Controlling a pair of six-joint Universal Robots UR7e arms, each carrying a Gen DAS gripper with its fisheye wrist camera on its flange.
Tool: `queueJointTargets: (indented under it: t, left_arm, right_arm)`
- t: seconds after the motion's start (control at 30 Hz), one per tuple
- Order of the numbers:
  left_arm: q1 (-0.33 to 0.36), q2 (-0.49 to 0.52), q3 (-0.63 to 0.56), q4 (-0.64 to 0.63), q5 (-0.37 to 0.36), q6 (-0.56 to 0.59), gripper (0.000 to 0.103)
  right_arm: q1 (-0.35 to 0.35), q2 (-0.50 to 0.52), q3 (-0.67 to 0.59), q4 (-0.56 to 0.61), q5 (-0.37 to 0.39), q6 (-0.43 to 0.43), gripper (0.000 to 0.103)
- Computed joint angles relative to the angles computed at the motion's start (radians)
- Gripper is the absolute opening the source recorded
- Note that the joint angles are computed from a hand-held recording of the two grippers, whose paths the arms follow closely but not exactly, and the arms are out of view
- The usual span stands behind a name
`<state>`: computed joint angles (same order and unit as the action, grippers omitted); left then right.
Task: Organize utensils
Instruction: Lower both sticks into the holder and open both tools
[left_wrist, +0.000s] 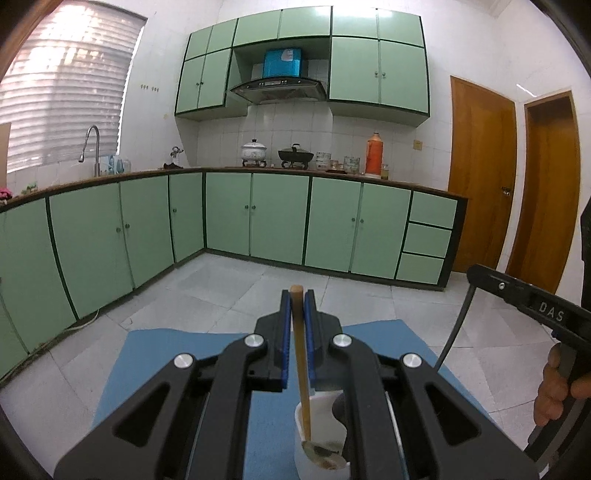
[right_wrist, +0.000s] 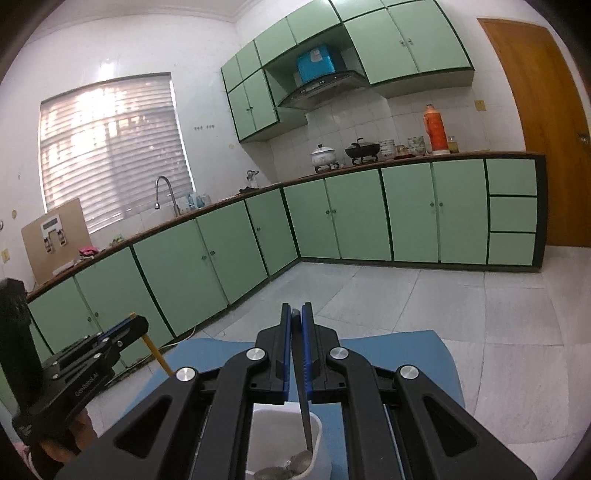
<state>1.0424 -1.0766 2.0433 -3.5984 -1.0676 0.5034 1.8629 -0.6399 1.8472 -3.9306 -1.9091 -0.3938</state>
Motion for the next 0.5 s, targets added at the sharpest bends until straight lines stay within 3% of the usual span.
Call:
queueJointTargets:
  t: [0.13, 0.3, 0.43, 0.5]
  left_arm:
    - [-0.001, -0.014, 0.007, 0.005, 0.005, -0.012, 0.011]
    - [-0.009, -0.041, 0.032, -0.022, -0.001, -0.021, 0.043]
    - [-0.022, -0.077, 0.070, -0.057, -0.001, -0.019, 0.063]
    - [-0.031, -0.101, 0.103, -0.092, -0.003, -0.012, 0.074]
  right_arm:
    - [0.004, -0.006, -0.003, 0.010, -0.024, 0.003, 0.006]
    - [0.011, -0.022, 0.024, -0.017, -0.032, -0.013, 0.017]
    - [0.018, -0.038, 0.065, -0.077, -0.030, -0.016, 0.038]
    - [0.026, -0.044, 0.093, -0.130, -0.036, -0.033, 0.042]
